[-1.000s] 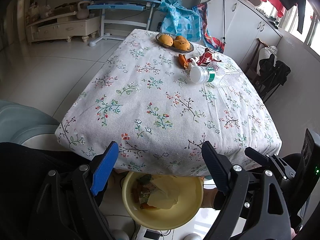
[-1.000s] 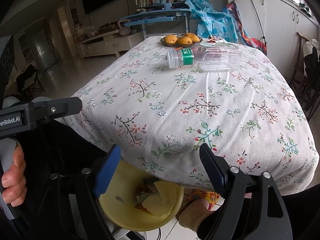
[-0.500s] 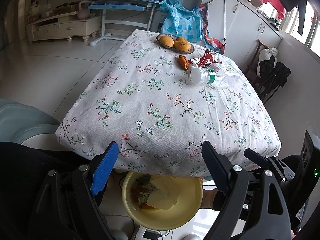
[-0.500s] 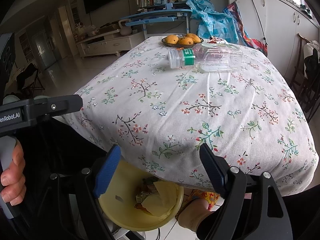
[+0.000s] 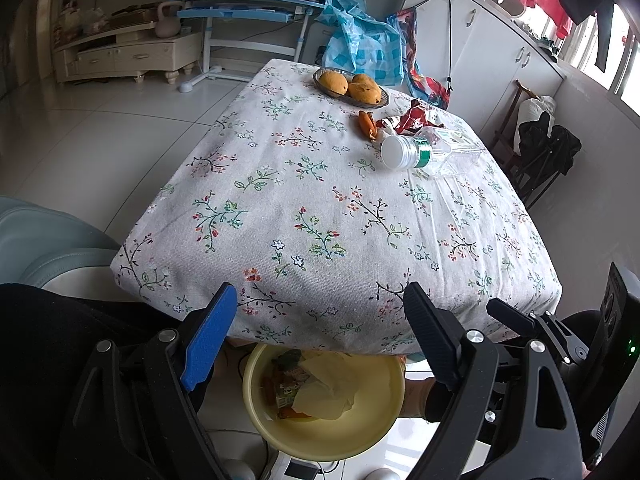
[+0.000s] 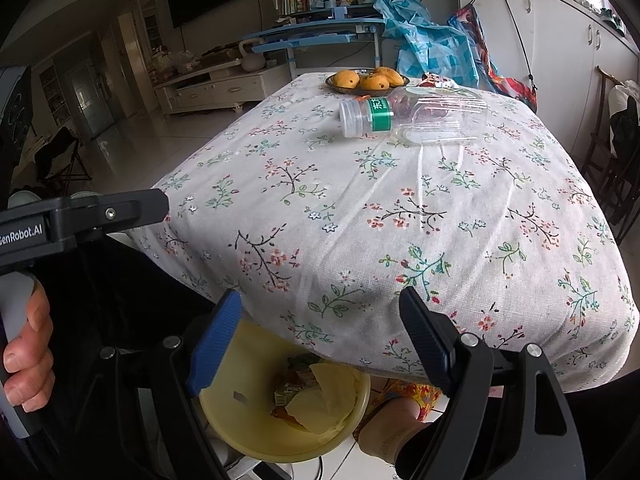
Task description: Collect trash
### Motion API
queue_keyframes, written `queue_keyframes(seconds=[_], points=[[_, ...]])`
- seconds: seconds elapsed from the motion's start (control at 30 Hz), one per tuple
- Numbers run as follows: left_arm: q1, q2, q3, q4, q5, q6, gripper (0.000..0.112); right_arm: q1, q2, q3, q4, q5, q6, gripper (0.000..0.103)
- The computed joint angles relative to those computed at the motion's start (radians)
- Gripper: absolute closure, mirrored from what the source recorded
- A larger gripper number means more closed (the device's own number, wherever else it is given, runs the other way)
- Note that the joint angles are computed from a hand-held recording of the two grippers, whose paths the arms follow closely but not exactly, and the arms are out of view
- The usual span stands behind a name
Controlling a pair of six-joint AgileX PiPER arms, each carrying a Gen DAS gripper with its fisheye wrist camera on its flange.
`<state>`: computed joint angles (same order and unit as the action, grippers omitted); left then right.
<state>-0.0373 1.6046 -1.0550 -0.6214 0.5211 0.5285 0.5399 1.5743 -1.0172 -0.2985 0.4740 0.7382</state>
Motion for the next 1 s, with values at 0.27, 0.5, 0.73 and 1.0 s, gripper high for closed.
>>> queue_keyframes(seconds=[0.27,0.5,0.73,1.0], points=[[0.009,0.001,-0.001,-0.01,0.005,0.014,0.03,0.0,0.0,-0.001,0.0,0.0,0.0,0.024],[0.006,0.0,-0.002,-0.011,0.006,0.002,0.03,0.001,0.0,0.0,-0.002,-0.002,0.002,0.024],[0.062,0.013,-0.035,-0.084,0.048,0.026,0.03,0.002,-0.003,-0.005,0.01,-0.011,0.005,0.024],[0.03,0.182,-0.324,0.062,0.104,-0.196,0.03,-0.033,-0.007,0.008,0.14,-0.072,-0.084,0.023]])
